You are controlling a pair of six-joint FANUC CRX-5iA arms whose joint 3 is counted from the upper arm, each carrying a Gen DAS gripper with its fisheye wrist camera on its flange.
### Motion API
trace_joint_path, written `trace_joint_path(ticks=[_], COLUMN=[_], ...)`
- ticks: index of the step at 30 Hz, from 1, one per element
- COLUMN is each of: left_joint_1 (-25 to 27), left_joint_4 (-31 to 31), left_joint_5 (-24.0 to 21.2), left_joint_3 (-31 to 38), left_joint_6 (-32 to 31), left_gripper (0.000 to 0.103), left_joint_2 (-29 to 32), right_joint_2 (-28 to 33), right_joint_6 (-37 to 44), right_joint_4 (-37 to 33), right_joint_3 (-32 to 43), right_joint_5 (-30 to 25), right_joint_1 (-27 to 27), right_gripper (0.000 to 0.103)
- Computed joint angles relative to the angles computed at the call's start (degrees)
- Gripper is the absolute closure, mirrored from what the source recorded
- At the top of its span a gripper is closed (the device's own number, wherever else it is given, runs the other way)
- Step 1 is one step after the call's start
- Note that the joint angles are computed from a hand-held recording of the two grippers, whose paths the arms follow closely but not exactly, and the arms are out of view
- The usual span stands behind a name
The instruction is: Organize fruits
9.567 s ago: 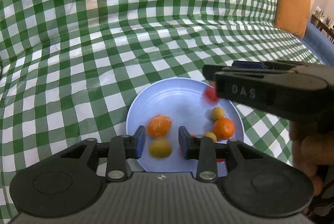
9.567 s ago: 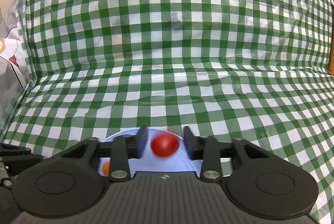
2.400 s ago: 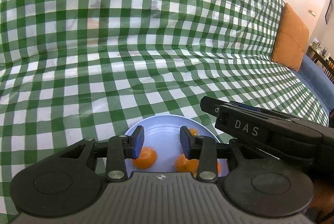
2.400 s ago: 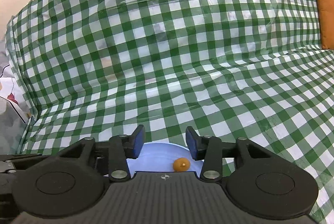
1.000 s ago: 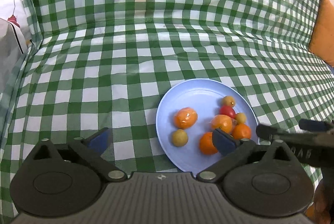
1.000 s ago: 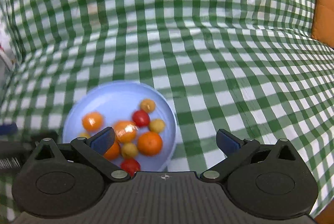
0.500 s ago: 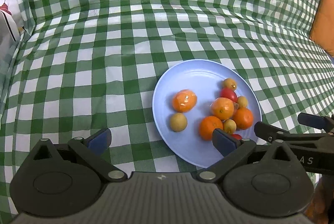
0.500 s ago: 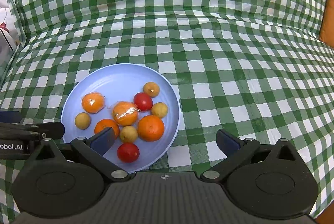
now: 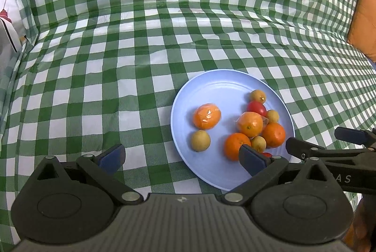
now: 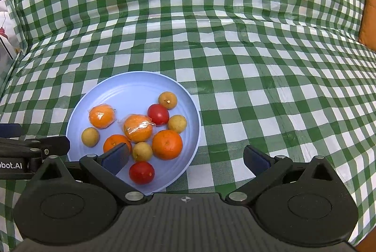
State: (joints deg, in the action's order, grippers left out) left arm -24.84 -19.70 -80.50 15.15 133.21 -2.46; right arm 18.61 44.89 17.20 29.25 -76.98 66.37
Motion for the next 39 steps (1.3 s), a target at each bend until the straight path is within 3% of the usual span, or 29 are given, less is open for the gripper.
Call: trace_joint_path(ticks=[39], left_joint_1=[0.0], left_joint_4=[0.5], left_joint_5=[1.4], left_joint_3=[-0.7], left_joint_6=[-1.8], left_gripper=[0.0], left_joint_2=[0.0], right_joint_2=[0.1], right_joint_6=[-0.6], right_joint_4=[0.2], right_joint_3=[-0.5], right_joint_5=[0.6], right_joint_1=[0.1], right_gripper=[0.001])
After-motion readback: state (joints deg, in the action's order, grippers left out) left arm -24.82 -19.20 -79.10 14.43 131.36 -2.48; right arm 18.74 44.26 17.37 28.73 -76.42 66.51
